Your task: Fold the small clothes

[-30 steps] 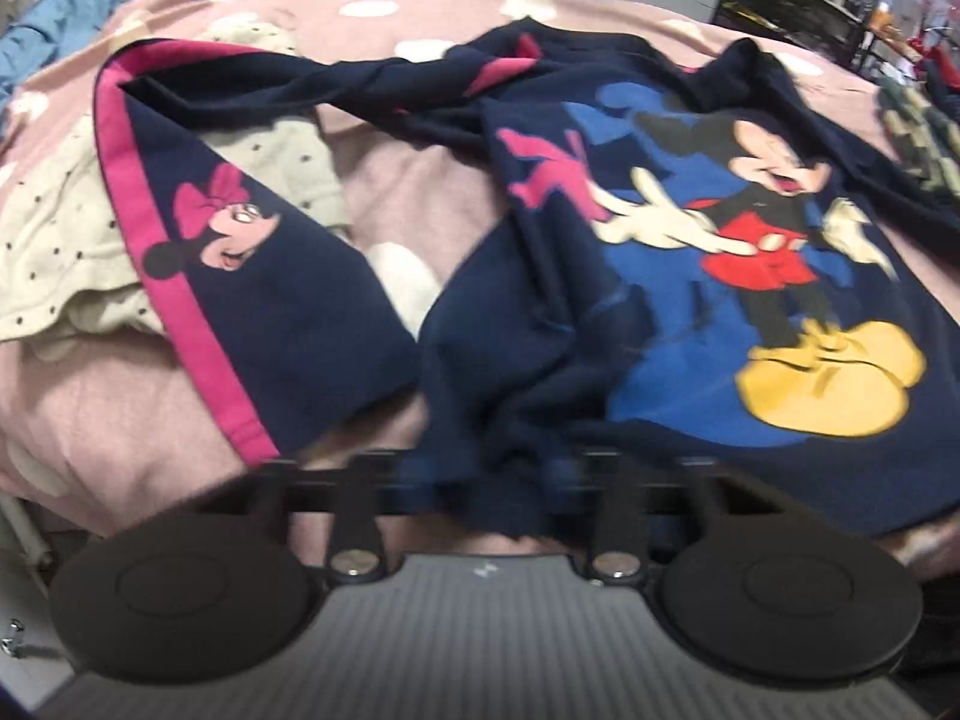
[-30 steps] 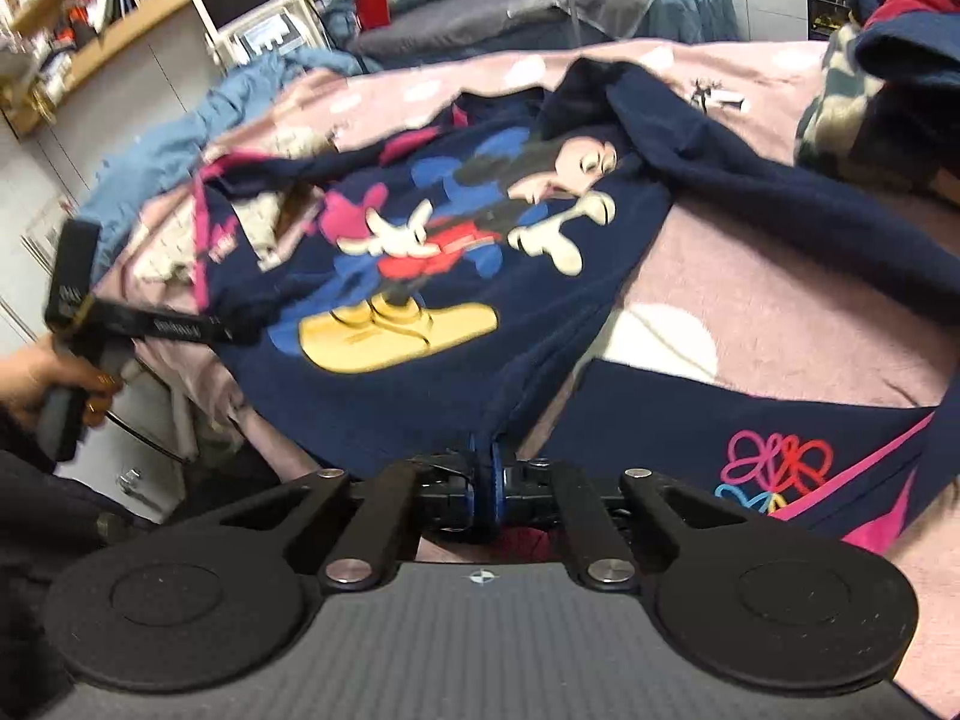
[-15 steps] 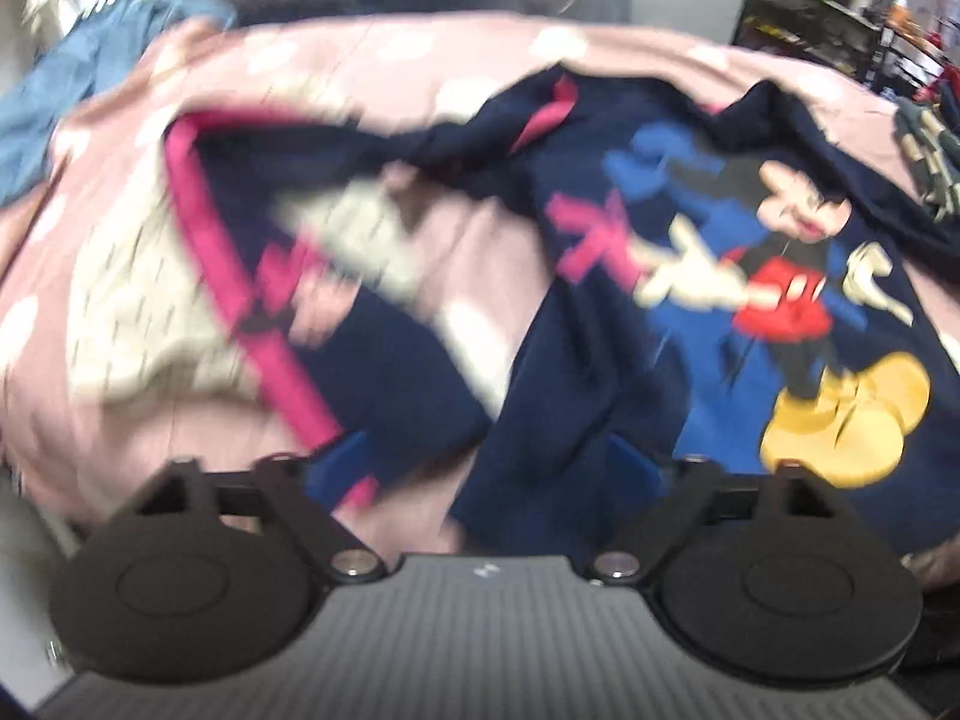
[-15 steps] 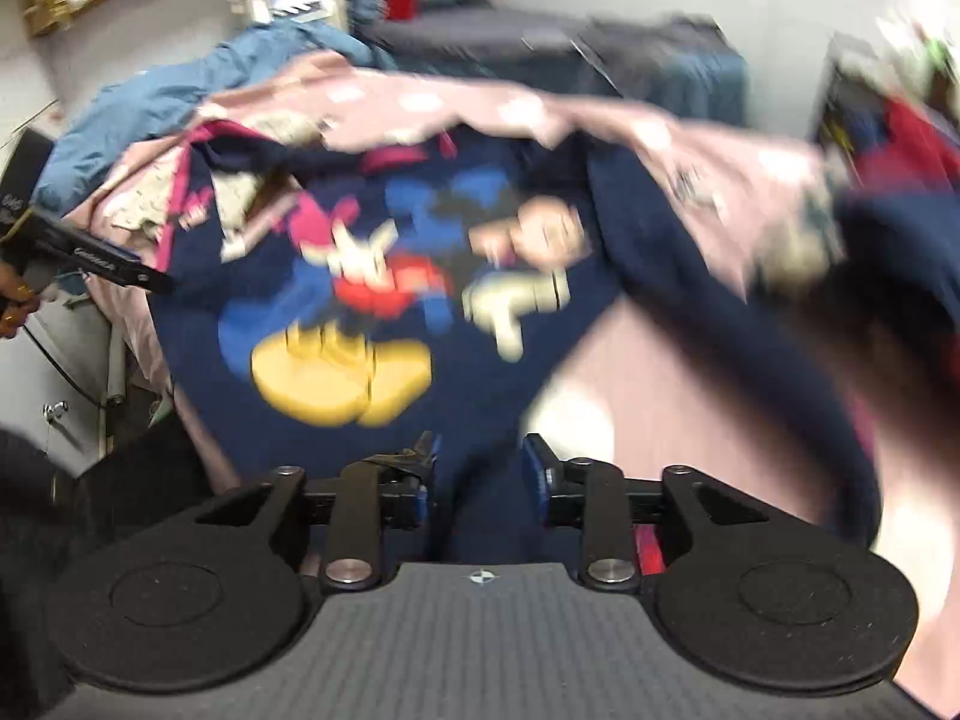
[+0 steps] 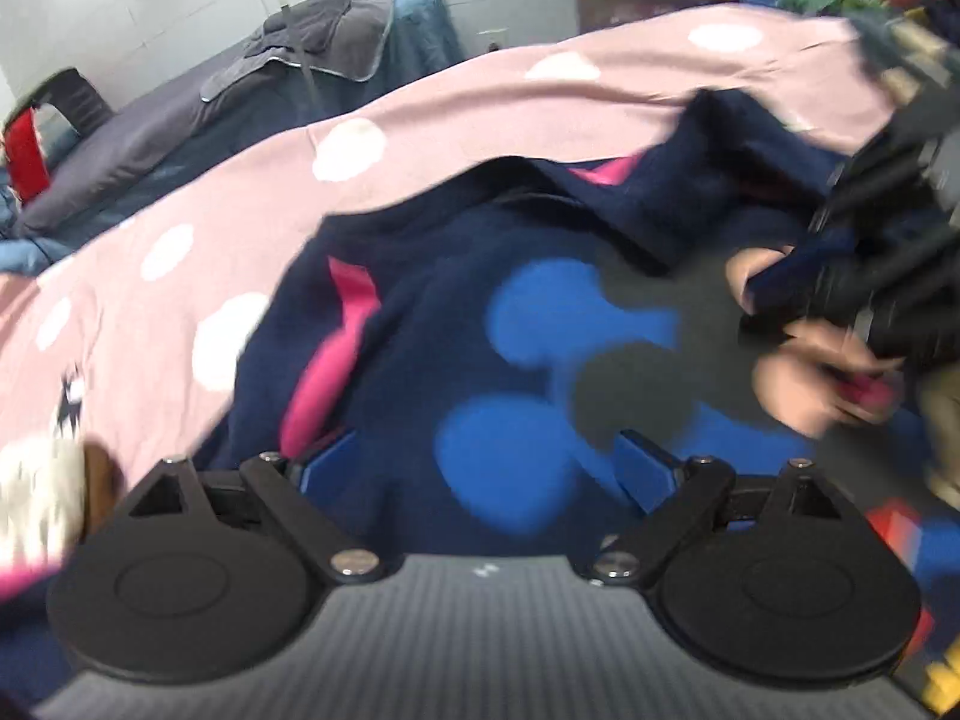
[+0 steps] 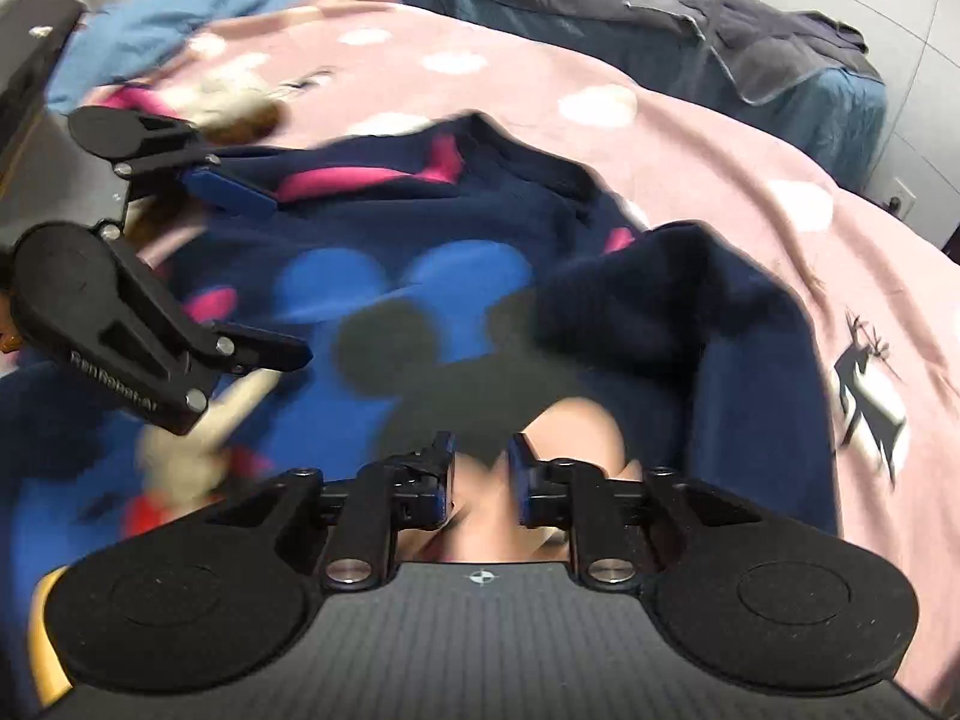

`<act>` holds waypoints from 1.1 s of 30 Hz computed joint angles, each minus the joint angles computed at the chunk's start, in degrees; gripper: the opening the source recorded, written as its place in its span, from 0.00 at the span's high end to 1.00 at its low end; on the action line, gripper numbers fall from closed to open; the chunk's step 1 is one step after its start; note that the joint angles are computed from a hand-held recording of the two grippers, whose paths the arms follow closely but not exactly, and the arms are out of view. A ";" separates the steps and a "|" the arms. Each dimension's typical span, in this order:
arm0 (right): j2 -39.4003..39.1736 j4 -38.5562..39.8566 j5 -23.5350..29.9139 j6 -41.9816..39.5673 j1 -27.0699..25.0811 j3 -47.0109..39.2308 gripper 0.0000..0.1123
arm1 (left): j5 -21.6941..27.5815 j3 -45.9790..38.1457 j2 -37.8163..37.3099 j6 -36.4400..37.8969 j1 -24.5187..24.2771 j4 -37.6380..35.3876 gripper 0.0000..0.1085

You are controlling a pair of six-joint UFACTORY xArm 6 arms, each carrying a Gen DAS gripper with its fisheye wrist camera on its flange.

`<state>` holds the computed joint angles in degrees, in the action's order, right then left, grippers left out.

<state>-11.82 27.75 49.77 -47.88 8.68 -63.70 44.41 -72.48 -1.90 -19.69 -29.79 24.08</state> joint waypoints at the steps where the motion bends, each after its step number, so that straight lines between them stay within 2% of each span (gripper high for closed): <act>1: 1.78 0.09 -3.44 0.90 0.13 -1.06 0.79 | -0.80 -2.13 2.78 -0.30 0.67 1.94 0.15; 3: 6.29 0.91 -7.73 1.76 -0.16 -5.06 0.77 | -4.49 -6.01 8.23 -0.61 2.36 4.45 0.05; 5: 12.19 -1.97 -9.57 9.20 -0.91 -10.81 0.76 | -6.26 -11.27 13.55 -2.07 3.92 6.73 0.05; 7: 16.94 -3.51 -12.21 17.68 -2.02 -15.00 0.73 | -5.15 -17.91 18.80 -4.49 5.04 8.68 0.05; 9: 19.98 -4.81 -14.66 23.52 -2.76 -16.94 0.71 | -4.87 -24.00 23.68 -4.06 6.13 6.74 0.05; 11: 20.89 0.64 -15.33 22.02 -3.28 -17.06 0.71 | -2.91 -29.27 27.48 -1.54 7.00 3.25 0.05; 15: 18.71 3.06 -19.03 19.29 -2.47 -13.77 0.68 | -2.47 -31.32 28.46 4.42 8.42 -3.58 0.05; 17: 16.24 6.18 -19.52 19.29 -2.75 -11.59 0.56 | -0.41 -33.11 28.82 3.53 8.60 -2.20 0.05; 18: 15.67 6.39 -19.83 20.80 -3.02 -11.48 0.54 | 0.53 -33.48 28.28 2.83 8.47 -1.62 0.05; 19: 14.23 7.21 -20.43 21.24 -3.32 -10.66 0.47 | 0.93 -33.47 27.35 1.90 8.34 -0.97 0.05; 20: 11.42 8.96 -20.84 20.42 -3.35 -8.62 0.30 | 1.21 -34.18 26.94 0.35 8.48 0.79 0.05; 22: 7.64 12.44 -19.95 17.33 -3.76 -6.55 0.10 | 2.45 -34.32 25.02 -2.51 8.27 3.28 0.05; 24: 0.83 15.27 -18.75 12.67 -4.13 -1.56 0.08 | 6.50 -35.98 23.91 -3.32 8.03 2.29 0.05; 25: -2.93 16.42 -16.74 9.97 -4.70 1.01 0.08 | 6.18 -33.60 21.52 -4.82 7.75 2.49 0.05; 27: -10.99 18.40 -13.04 5.76 -6.26 6.99 0.08 | 1.36 -23.33 13.55 -6.48 7.01 1.90 0.05; 30: -24.11 20.09 -3.47 2.16 -11.87 15.81 0.08 | -2.27 -7.37 0.55 -8.02 3.14 1.97 0.05; 31: -28.50 19.51 -0.25 1.78 -14.32 18.51 0.08 | -2.18 -2.28 -3.81 -10.05 1.10 3.89 0.05; 33: -36.97 16.03 5.31 1.98 -19.33 22.88 0.10 | 1.16 6.39 -11.85 -15.82 -4.50 8.70 0.05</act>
